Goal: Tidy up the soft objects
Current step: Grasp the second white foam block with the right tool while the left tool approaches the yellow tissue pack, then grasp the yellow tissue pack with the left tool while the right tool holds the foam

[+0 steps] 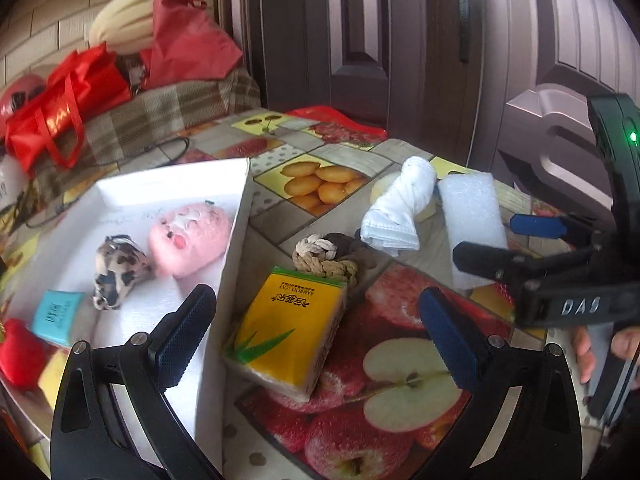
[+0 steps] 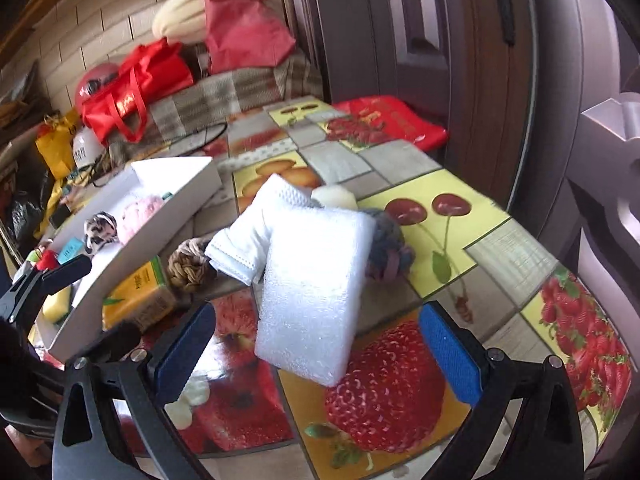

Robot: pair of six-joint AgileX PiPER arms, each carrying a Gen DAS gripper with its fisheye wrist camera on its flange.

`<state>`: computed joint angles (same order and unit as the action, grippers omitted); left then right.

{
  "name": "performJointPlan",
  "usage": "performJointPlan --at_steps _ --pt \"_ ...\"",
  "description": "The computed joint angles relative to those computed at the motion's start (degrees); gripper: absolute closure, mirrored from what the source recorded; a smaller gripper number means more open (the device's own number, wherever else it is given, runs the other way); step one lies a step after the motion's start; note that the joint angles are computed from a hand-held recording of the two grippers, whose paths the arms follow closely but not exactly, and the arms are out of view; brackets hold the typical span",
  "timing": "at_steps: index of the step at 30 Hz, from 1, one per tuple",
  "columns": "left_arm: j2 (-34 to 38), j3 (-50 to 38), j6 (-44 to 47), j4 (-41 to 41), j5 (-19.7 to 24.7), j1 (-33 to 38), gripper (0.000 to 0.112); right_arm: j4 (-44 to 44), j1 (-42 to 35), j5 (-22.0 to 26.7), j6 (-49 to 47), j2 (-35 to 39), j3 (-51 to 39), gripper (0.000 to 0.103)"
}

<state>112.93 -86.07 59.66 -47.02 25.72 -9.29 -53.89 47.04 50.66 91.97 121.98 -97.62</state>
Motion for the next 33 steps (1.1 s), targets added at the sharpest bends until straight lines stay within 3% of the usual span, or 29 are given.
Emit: performJointPlan --at_steps 3,5,6,7,8,11,14,17,21,24,27,33 --pt "1.2 -2.0 -5.0 4.4 0.3 -0.6 0.010 4.3 -1.2 0.8 -4.3 1.9 -3.0 0.014" --pt "2.2 -3.8 -8.2 7.0 1.7 -0.4 0.010 8.4 -3.1 -2.4 -6.6 2.2 -2.6 0.033" --pt "3.3 -5.6 -9.8 8.0 3.6 0.0 0.010 8.1 -3.3 -3.4 -5.7 1.5 -1.5 0.034" --pt "4.6 -7.8 -11.8 9.0 6.2 0.6 0.010 6.0 -3.2 -5.9 -2.9 -0.2 1.6 0.046" --pt "6.0 -10.2 -14.4 10.3 8.8 1.1 0.010 4.0 -3.4 -8.9 -0.3 -1.8 4.7 0.052" --pt "9.2 -15.6 -18.7 10.8 14.8 2.9 0.012 -1.8 -3.7 -14.1 8.5 -5.4 11.6 0.052" --pt "8.1 -14.1 -16.7 11.4 12.8 2.6 0.012 -4.3 -4.2 -16.6 12.7 -6.5 13.8 0.052" --pt "7.5 -12.9 -10.2 5.7 13.9 3.5 0.012 -4.8 -5.0 -19.0 15.1 -7.2 15.4 0.052" --pt "10.7 -18.2 -16.5 10.2 18.1 3.7 0.012 -7.0 -5.3 -20.8 18.9 -8.2 17.2 0.052" --pt "10.2 -17.7 -17.8 15.1 14.6 2.8 0.012 -7.2 -5.1 -20.8 19.0 -8.3 17.4 0.052" --pt "11.6 -20.2 -17.9 15.7 17.2 3.1 0.012 -6.8 -5.2 -21.2 18.3 -8.2 17.1 0.052" --pt "6.5 -11.5 -3.8 8.1 11.9 1.9 0.012 -7.0 -5.2 -21.6 18.3 -8.2 17.3 0.052"
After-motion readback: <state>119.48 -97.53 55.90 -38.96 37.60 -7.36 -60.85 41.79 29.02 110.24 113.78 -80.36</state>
